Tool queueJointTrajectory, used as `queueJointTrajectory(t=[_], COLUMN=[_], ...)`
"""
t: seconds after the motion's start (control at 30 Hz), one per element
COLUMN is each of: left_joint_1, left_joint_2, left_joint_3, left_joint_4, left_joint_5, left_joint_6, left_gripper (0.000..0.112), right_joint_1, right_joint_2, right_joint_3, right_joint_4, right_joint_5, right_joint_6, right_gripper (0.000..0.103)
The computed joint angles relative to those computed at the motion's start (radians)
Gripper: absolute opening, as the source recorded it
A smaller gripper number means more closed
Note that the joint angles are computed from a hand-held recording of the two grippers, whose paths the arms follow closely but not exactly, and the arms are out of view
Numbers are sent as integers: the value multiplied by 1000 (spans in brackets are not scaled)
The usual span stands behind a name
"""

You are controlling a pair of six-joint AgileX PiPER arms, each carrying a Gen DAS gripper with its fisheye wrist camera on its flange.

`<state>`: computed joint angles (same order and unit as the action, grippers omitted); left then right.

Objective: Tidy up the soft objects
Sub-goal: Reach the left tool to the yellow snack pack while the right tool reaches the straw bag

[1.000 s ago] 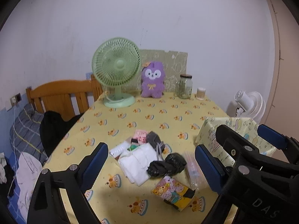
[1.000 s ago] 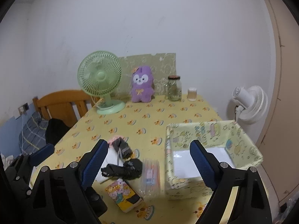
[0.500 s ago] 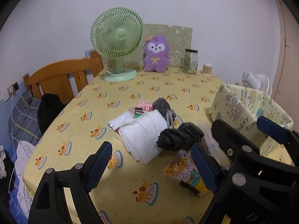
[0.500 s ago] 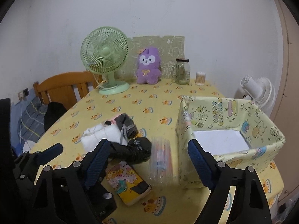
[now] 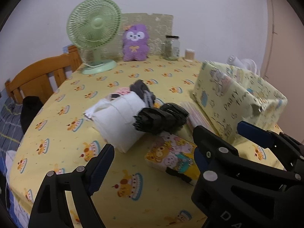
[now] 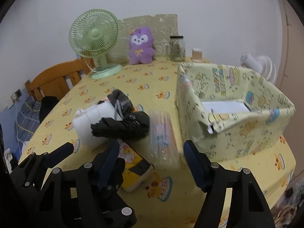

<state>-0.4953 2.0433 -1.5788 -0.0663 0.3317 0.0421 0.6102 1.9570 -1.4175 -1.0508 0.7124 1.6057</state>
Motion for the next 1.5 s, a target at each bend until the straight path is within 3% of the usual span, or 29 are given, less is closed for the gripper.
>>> queueJointTrajectory(t=[0.27, 0.47, 0.53, 0.6, 0.67, 0.83, 0.93, 1.1, 1.3, 1.5], left_joint_1=[-11, -22, -27, -20, -17, -40, -34, -8, 14, 15], left_joint_2=[47, 78, 84, 86, 79, 37, 21, 17, 40, 81], left_joint_3=[-43, -60, -63, -67, -57, 17, 40, 43, -4, -68], left_joint_4=[-177, -130, -78, -141, -183, 93, 189, 242, 208, 213], left_joint_5=[38, 38, 31, 45, 52, -16, -28, -34, -30, 5], left_joint_6=[239, 185, 120, 174, 206, -50, -149, -218, -183, -162], left_gripper=[96, 97, 96, 86, 83, 81, 81, 81, 81, 81], right_joint_1=[-14, -36, -40, -48, -56, -41, -23, 3, 11, -37], right_joint_2=[-22, -28, -28, -31, -35, -39, -31, 12, 79, 151], right_joint_3=[69, 108, 112, 122, 129, 135, 116, 42, -81, -189], right_joint_4=[22, 26, 24, 22, 32, 24, 22, 24, 30, 130], right_joint_5=[1, -32, -42, -69, -96, -103, -93, -48, 51, 68], right_joint_6=[49, 51, 44, 41, 41, 41, 31, -4, -64, -163], right_gripper=[68, 67, 67, 67, 67, 62, 59, 55, 55, 54])
